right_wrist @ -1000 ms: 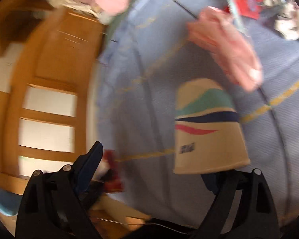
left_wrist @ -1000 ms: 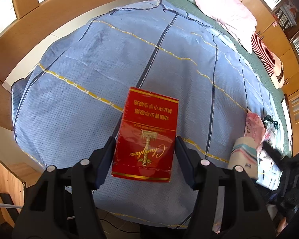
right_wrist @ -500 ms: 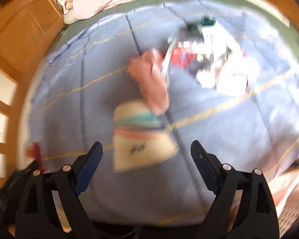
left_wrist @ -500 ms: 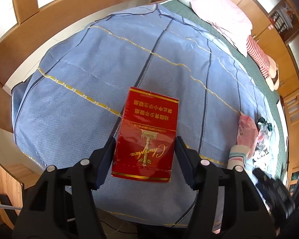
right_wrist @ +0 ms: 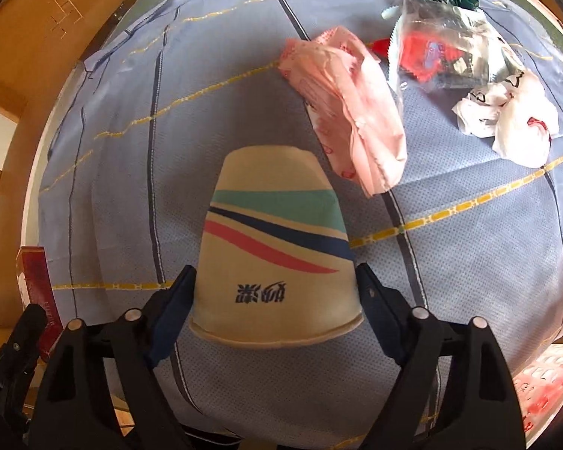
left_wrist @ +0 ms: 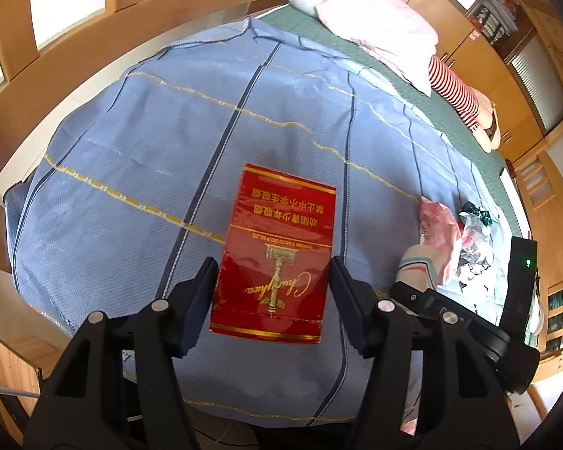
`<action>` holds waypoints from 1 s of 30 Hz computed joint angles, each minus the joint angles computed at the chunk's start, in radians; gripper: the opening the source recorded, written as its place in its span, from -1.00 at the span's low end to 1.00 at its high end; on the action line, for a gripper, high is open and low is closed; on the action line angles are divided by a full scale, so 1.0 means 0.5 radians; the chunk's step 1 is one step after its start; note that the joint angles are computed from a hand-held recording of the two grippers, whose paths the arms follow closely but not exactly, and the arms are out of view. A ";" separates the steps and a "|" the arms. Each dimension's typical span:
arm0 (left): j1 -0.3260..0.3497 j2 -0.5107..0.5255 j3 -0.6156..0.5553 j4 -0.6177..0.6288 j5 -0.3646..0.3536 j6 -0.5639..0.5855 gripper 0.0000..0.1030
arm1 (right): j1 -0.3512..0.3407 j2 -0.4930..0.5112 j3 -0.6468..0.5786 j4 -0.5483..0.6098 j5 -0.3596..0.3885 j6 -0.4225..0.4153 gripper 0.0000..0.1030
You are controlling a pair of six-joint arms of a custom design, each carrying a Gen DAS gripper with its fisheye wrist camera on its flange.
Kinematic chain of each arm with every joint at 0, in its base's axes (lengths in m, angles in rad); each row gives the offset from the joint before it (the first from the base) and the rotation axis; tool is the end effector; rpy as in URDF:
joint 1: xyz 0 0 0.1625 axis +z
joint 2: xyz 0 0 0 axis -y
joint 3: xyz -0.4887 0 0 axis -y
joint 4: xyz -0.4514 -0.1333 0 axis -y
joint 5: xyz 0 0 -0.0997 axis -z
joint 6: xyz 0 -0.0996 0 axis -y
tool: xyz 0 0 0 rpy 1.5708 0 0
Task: Collect trash
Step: 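Lift the red box with the left tool while the right tool lifts the paper cup, then carry both tools over the white basket and release the box and cup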
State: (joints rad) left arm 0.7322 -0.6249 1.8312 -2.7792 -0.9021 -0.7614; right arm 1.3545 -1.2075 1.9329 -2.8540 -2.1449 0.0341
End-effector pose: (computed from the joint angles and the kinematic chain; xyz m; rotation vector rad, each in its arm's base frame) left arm -0.3583 -0.5844 -0.0513 0.0994 2.5998 -0.6503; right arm -0.0600 -0.6424 0.3016 -0.5122 -2.4084 0.6338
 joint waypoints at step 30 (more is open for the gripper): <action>-0.136 0.044 0.054 -0.425 0.209 0.398 0.19 | 0.173 0.052 0.156 -0.958 -0.034 -0.627 0.34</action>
